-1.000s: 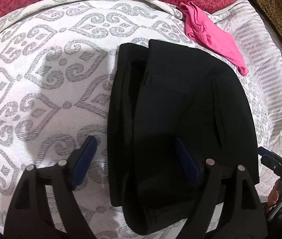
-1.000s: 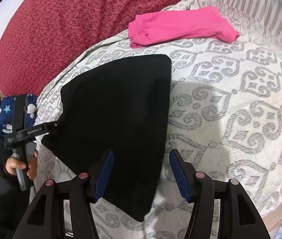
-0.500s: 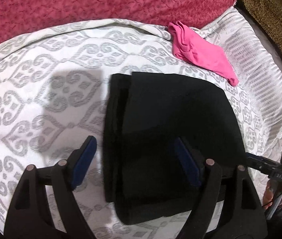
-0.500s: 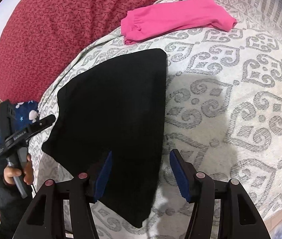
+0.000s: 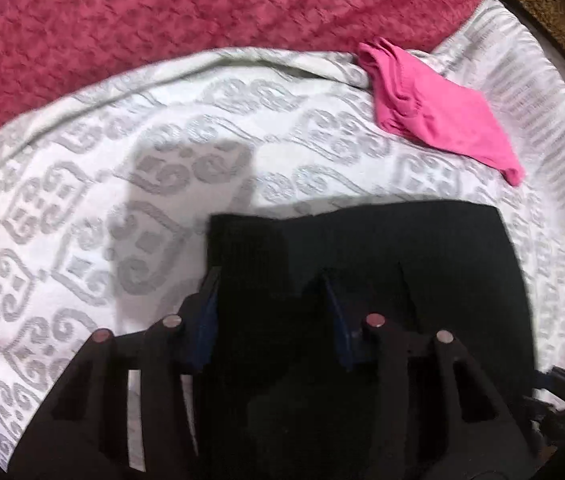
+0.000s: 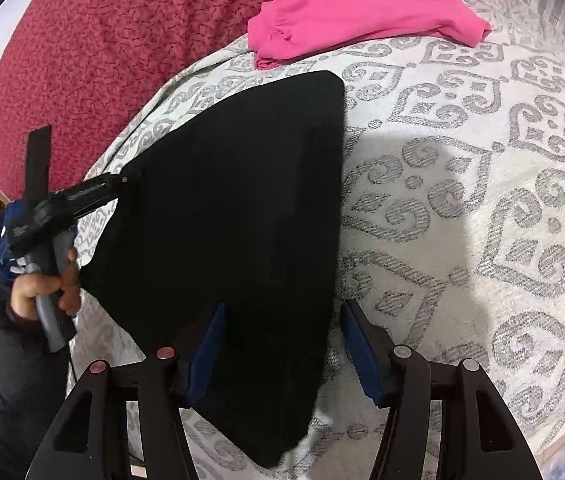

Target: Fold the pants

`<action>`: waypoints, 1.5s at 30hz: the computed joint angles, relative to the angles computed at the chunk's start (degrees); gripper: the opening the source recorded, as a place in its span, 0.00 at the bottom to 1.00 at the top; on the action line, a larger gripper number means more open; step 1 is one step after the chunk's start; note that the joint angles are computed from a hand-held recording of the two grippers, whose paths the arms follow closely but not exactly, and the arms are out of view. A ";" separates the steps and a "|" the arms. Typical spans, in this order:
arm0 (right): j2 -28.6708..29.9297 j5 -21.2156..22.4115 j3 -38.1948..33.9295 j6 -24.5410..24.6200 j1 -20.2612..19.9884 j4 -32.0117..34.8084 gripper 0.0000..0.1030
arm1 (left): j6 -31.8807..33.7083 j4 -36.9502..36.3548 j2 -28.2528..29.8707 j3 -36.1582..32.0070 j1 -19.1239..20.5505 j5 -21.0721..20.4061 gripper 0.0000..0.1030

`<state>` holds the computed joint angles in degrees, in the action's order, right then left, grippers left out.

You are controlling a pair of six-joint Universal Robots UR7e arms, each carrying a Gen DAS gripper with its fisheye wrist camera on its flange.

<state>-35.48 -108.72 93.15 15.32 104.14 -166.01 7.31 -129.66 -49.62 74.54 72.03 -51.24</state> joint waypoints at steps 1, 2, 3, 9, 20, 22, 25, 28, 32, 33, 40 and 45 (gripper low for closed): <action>-0.43 0.33 0.60 0.25 -0.01 -0.12 0.59 | -0.72 -0.36 -0.08 -0.38 0.27 -0.62 0.48; -0.82 0.63 1.24 0.23 -0.05 -0.49 0.59 | -1.14 -0.09 -0.25 -0.96 0.49 -1.10 0.48; -1.46 1.13 2.50 -0.04 -0.15 -1.42 0.59 | -1.10 -0.36 -0.36 -1.08 0.49 -0.78 0.48; -3.35 3.08 7.88 -1.50 -0.54 -6.98 0.46 | 4.20 -4.97 -0.76 1.96 -0.77 2.81 0.50; -3.54 5.99 7.44 0.90 -1.48 -5.91 0.41 | 2.42 5.64 -9.60 6.73 -1.07 -0.86 0.72; -2.82 7.08 7.31 1.24 -1.86 -7.08 0.40 | 0.69 7.27 -12.28 8.78 -0.34 -3.50 0.72; -2.29 5.78 6.86 1.61 -1.37 -7.17 0.07 | -1.15 8.42 -13.66 10.73 0.87 -5.95 0.72; -2.94 3.22 7.33 3.27 -0.72 -5.53 0.07 | 1.38 5.09 -13.84 13.27 1.61 -6.16 0.49; -3.58 4.05 8.34 3.95 -1.34 -5.50 0.08 | 1.15 -0.08 -13.11 14.07 0.91 3.48 0.23; -3.62 3.86 8.11 2.73 -1.13 -4.99 0.10 | -0.91 1.88 -12.57 12.84 1.40 5.05 0.19; -5.01 1.65 5.06 3.42 -1.09 -3.30 0.43 | -4.95 3.08 -13.56 10.75 1.94 -2.99 0.63; -1.13 2.85 -5.57 2.89 -2.84 2.73 0.43 | -1.28 2.79 -9.50 8.17 0.27 -1.42 0.73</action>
